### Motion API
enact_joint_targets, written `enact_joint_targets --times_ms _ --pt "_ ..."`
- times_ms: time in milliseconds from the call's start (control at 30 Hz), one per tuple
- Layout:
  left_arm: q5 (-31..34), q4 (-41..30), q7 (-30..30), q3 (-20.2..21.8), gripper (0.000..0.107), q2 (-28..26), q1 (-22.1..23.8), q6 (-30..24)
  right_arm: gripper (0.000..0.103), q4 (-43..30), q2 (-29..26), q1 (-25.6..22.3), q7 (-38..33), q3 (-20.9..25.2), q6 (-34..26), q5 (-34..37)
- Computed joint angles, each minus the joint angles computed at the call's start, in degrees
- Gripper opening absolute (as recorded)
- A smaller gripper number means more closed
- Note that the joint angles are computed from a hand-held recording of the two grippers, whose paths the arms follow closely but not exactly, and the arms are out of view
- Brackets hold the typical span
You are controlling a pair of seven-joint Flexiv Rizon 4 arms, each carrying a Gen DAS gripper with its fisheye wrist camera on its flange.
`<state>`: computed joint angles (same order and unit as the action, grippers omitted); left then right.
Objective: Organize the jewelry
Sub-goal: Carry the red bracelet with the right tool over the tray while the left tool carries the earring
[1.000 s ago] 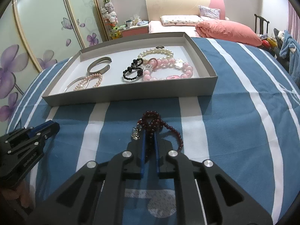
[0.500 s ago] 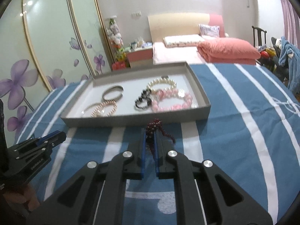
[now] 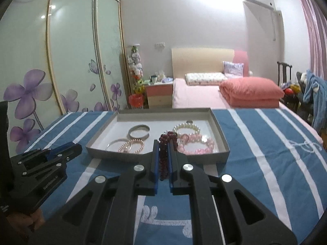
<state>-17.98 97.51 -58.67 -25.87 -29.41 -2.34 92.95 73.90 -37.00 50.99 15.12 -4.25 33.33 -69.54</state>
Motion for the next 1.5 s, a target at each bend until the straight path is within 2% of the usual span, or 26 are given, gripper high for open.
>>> enact_joint_targets --times_ms 267,567,867,1267,1500 --pt "3.3 1.2 -1.6 -5.0 0.015 -0.5 3.5 5.9 0.008 -0.7 -0.2 1.4 0.6 -1.2 -2.6 -3.6" --pt "10.1 1.0 -6.7 -6.7 0.015 -1.2 5.4 9.6 0.008 -2.4 -1.2 2.5 0.4 -2.1 -5.8 -7.3" --pt "13.6 -0.7 -10.2 -5.1 0.015 -1.8 4.6 9.8 0.008 -3.3 -1.8 2.4 -0.1 -2.4 -7.0 -8.5" --pt "13.3 -3.8 -11.7 -0.3 0.015 -2.6 0.7 9.6 0.009 -3.9 -2.0 1.6 -0.4 -2.8 -6.9 -8.7" --pt "12.6 -5.9 -11.0 0.9 0.015 -3.6 -0.6 8.3 0.008 -4.0 -2.2 1.1 -0.6 -2.9 -6.1 -8.6"
